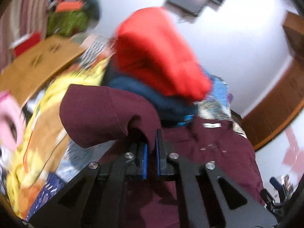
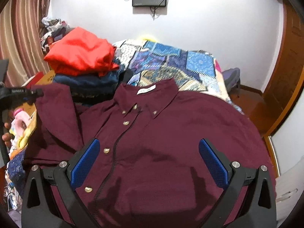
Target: Fold large clothes
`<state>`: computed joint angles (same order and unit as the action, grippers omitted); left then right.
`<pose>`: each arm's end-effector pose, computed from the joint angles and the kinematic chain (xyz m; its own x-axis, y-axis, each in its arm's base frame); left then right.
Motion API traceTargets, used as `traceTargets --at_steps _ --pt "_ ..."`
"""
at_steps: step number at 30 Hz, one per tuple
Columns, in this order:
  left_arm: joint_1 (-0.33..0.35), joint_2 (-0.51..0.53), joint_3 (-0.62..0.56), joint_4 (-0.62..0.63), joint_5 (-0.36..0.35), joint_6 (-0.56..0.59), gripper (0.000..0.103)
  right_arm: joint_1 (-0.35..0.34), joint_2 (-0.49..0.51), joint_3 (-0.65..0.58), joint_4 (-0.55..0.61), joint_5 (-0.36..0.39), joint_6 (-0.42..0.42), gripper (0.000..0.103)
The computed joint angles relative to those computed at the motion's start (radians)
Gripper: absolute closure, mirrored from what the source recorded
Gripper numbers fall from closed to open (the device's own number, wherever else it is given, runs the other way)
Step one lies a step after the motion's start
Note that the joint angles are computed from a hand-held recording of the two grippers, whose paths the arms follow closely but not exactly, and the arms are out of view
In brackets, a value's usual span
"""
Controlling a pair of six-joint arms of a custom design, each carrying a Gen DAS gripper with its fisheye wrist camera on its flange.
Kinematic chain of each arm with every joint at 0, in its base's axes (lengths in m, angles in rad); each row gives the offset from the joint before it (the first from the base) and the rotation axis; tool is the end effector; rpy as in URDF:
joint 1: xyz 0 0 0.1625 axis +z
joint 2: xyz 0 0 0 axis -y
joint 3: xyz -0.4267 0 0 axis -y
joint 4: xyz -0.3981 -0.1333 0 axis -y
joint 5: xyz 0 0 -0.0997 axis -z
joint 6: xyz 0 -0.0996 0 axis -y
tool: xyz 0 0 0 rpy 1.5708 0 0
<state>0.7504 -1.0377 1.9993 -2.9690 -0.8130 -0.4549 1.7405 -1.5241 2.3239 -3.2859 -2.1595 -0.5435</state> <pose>-0.2761 -0.5333 0.1801 -0.9271 0.0277 -0.3737 0.2844 0.7015 -0.6535 0.1484 -0.4045 0.3318 -0.7120 -0.0596 0.6997 -0.5505 0.6660 -0.5035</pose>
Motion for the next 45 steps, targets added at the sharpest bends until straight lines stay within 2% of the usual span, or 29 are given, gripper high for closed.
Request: traceTargets --at_steps 3,7,13,15,17,21,24,30,33,36,40,42,45 --pt "-0.048 0.044 -0.054 0.012 -0.007 0.064 0.098 -0.009 -0.025 -0.004 -0.014 0.01 -0.009 0.0" --pt "-0.088 0.119 -0.13 0.069 0.06 0.115 0.097 -0.03 -0.064 -0.007 -0.015 0.029 0.003 0.0" --pt "-0.057 0.132 -0.147 0.197 0.112 -0.018 0.097 -0.071 -0.127 0.012 0.004 0.066 0.033 0.0" --pt "-0.037 0.109 -0.123 0.245 0.149 -0.074 0.097 -0.083 -0.131 0.013 0.007 0.065 0.029 0.0" --pt "-0.017 0.079 -0.099 0.269 0.15 -0.11 0.097 -0.092 -0.128 0.011 0.009 0.065 0.03 0.0" --pt "0.024 0.025 -0.068 0.309 0.126 -0.16 0.097 -0.105 -0.123 0.007 0.035 0.08 0.052 0.0" --pt "0.057 0.01 -0.06 0.312 0.073 -0.178 0.097 -0.104 -0.114 0.01 0.033 0.079 0.044 0.0" --pt "0.11 0.013 -0.067 0.301 -0.001 -0.198 0.093 -0.094 -0.099 0.017 0.012 0.06 0.004 0.0" --pt "0.135 0.012 -0.068 0.295 -0.033 -0.212 0.089 -0.098 -0.101 0.017 0.019 0.061 0.006 0.0" --pt "0.16 0.012 -0.072 0.319 -0.046 -0.245 0.089 -0.103 -0.101 0.014 0.03 0.06 0.015 0.0" --pt "0.193 -0.004 -0.048 0.276 -0.117 -0.269 0.087 -0.109 -0.101 0.014 0.034 0.059 0.021 0.0" --pt "0.2 -0.018 -0.029 0.255 -0.137 -0.279 0.079 -0.11 -0.099 0.013 0.037 0.059 0.025 0.0" --pt "0.202 -0.037 -0.006 0.241 -0.137 -0.291 0.075 -0.11 -0.096 0.013 0.04 0.058 0.024 0.0"
